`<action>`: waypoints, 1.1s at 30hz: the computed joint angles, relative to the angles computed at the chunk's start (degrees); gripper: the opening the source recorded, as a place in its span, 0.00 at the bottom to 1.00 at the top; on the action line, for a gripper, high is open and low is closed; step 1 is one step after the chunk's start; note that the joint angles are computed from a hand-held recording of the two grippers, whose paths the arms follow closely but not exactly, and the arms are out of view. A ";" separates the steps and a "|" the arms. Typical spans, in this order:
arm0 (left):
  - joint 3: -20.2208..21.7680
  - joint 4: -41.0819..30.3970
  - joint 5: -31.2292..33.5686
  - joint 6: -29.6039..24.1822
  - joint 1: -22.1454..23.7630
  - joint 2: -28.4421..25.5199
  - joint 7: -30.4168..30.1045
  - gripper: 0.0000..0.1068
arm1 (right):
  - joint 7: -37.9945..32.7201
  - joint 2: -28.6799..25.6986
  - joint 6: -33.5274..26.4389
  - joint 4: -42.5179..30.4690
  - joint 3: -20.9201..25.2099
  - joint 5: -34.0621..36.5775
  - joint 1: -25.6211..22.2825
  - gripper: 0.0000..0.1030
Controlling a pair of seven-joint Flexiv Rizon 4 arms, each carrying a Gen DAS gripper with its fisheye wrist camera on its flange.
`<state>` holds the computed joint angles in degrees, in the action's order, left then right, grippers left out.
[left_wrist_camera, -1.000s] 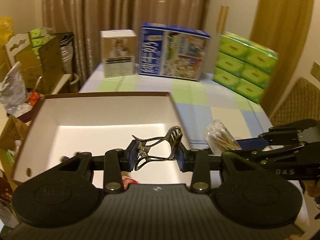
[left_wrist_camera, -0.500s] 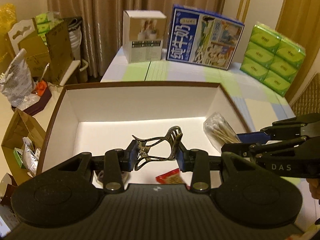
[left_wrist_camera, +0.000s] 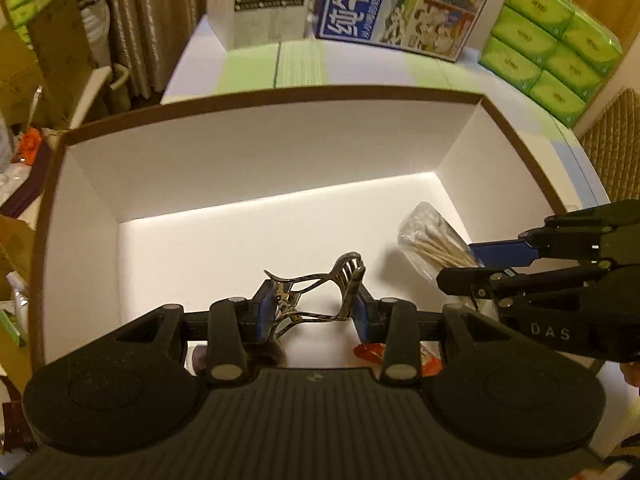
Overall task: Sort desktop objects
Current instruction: 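Carry the claw clip and cotton swab bag over the box with both tools, then open both tools to release the claw clip and swab bag into the box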
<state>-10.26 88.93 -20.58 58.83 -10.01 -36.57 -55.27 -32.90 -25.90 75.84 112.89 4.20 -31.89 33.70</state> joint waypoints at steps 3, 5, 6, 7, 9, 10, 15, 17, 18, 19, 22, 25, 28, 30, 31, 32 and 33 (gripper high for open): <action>-0.37 -1.64 -0.34 -1.28 0.46 -1.52 0.44 0.32 | -0.03 -0.83 -1.32 -1.15 0.06 0.44 0.07 0.25; -0.33 -2.35 -0.38 -1.46 0.42 -2.22 0.48 0.32 | 0.03 -1.27 -2.02 -1.72 0.00 0.55 0.07 0.25; -0.16 -2.81 -0.20 -1.79 0.30 -2.52 0.34 0.32 | 0.18 -1.39 -2.30 -1.93 -0.02 0.60 0.14 0.25; -0.08 -3.04 -0.07 -1.91 0.27 -2.74 0.38 0.32 | 0.07 -1.63 -2.55 -2.21 0.11 0.82 -0.01 0.25; 0.00 -2.97 0.10 -1.44 0.23 -2.86 0.43 0.32 | -0.04 -2.33 -3.24 -3.17 0.31 1.17 0.02 0.25; -0.19 -2.61 0.04 -0.57 0.36 -2.75 0.79 0.33 | -0.23 -2.57 -3.50 -3.46 0.41 1.37 -0.08 0.25; -0.75 -2.09 -0.69 1.12 0.89 -2.41 2.06 0.44 | -0.97 -3.56 -4.36 -4.66 0.73 2.24 -0.15 0.25; -0.68 -1.90 -0.74 1.58 1.01 -2.21 2.02 0.46 | -1.34 -3.84 -4.61 -5.04 0.89 2.60 -0.22 0.25; -0.74 -1.71 -0.92 1.64 1.20 -2.03 2.02 0.48 | -1.48 -3.88 -4.68 -5.09 0.91 2.72 -0.23 0.25; -0.70 -1.56 -1.03 1.61 1.31 -1.84 1.90 0.49 | -1.60 -3.92 -4.82 -5.16 0.87 2.77 -0.20 0.25; -0.35 -0.79 -0.81 2.42 1.34 -1.10 1.79 0.54 | -0.32 -3.71 -4.27 -4.64 -0.86 1.03 0.97 0.26; 0.06 0.14 -0.07 4.04 1.03 -0.43 1.63 0.61 | 0.39 -3.43 -2.84 -3.94 -1.87 -0.67 1.48 0.52; 0.89 0.91 1.18 5.18 0.48 0.24 0.95 0.67 | 2.99 -2.48 0.31 -1.98 -4.86 -5.10 3.28 0.73; 1.73 1.24 2.31 5.60 -0.05 0.64 0.06 0.71 | 1.86 -2.09 -0.01 -1.76 -3.70 -5.38 2.56 0.74; 1.91 1.43 2.69 5.59 -0.14 0.84 -0.29 0.71 | 1.49 -1.88 0.02 -1.55 -3.26 -5.47 2.33 0.75; 2.05 1.63 2.96 5.47 -0.14 1.08 -0.60 0.71 | 1.01 -1.65 0.07 -1.32 -2.79 -5.46 2.05 0.77; 2.27 1.86 3.28 5.39 -0.25 1.36 -1.07 0.72 | 0.68 -1.30 0.05 -0.99 -2.48 -5.53 1.94 0.80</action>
